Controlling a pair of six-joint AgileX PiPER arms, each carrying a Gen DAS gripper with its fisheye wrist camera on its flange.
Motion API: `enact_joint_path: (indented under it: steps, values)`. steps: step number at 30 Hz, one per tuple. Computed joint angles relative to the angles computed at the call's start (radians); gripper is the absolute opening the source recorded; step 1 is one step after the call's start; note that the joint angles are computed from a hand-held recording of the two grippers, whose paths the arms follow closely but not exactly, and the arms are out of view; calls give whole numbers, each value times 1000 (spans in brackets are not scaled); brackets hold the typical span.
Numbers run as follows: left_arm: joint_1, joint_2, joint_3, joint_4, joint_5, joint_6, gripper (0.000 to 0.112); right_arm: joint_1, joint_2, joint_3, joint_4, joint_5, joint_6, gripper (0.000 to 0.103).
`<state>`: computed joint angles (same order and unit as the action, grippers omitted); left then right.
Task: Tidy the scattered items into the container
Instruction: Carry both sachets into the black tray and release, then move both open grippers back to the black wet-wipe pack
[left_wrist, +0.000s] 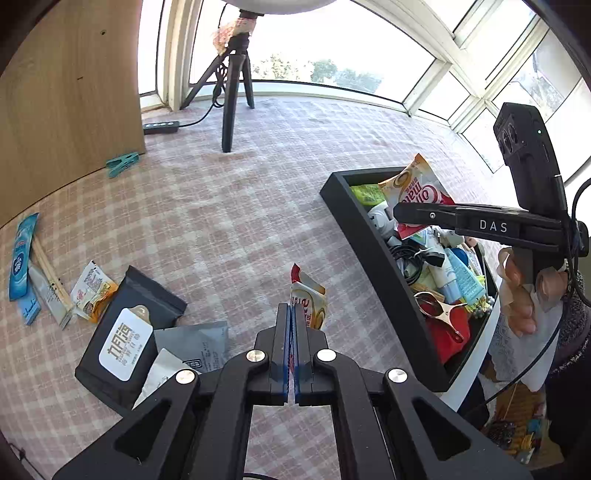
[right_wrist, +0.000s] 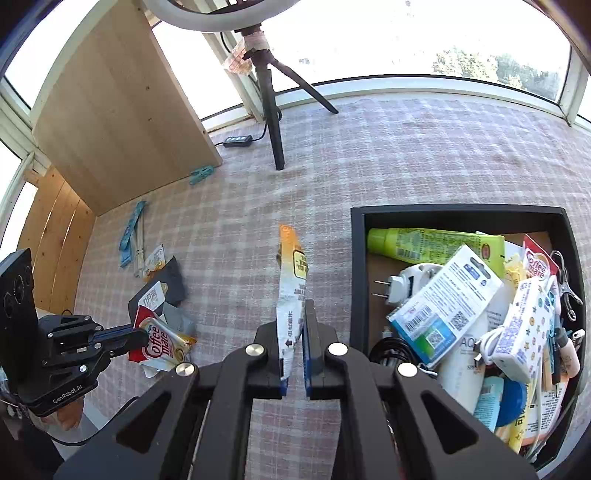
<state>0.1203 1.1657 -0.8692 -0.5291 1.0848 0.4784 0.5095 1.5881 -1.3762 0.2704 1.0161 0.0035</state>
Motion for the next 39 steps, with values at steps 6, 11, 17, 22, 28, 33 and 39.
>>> enact_joint_path:
  steps: [6, 11, 17, 22, 28, 33, 39]
  values:
    - [-392, 66, -85, 14, -83, -178, 0, -300, -194, 131, -5, 58, -95, 5]
    - [-622, 175, -210, 58, -138, -294, 0, -537, -250, 174, 6, 97, -197, 5]
    - [-776, 316, -402, 123, -151, -389, 0, -717, -269, 212, 15, 121, -290, 6]
    - [-844, 427, -546, 158, -153, -440, 1, -773, -271, 235, 23, 123, -320, 6]
    - [-871, 465, -578, 250, -196, -535, 53, -789, -284, 231, 46, 106, -320, 60]
    - [-847, 423, -535, 305, -199, -565, 53, -769, -284, 211, 51, 109, -306, 60]
    - [-782, 317, -412, 340, -215, -577, 53, -672, -299, 233, 72, 86, -272, 60]
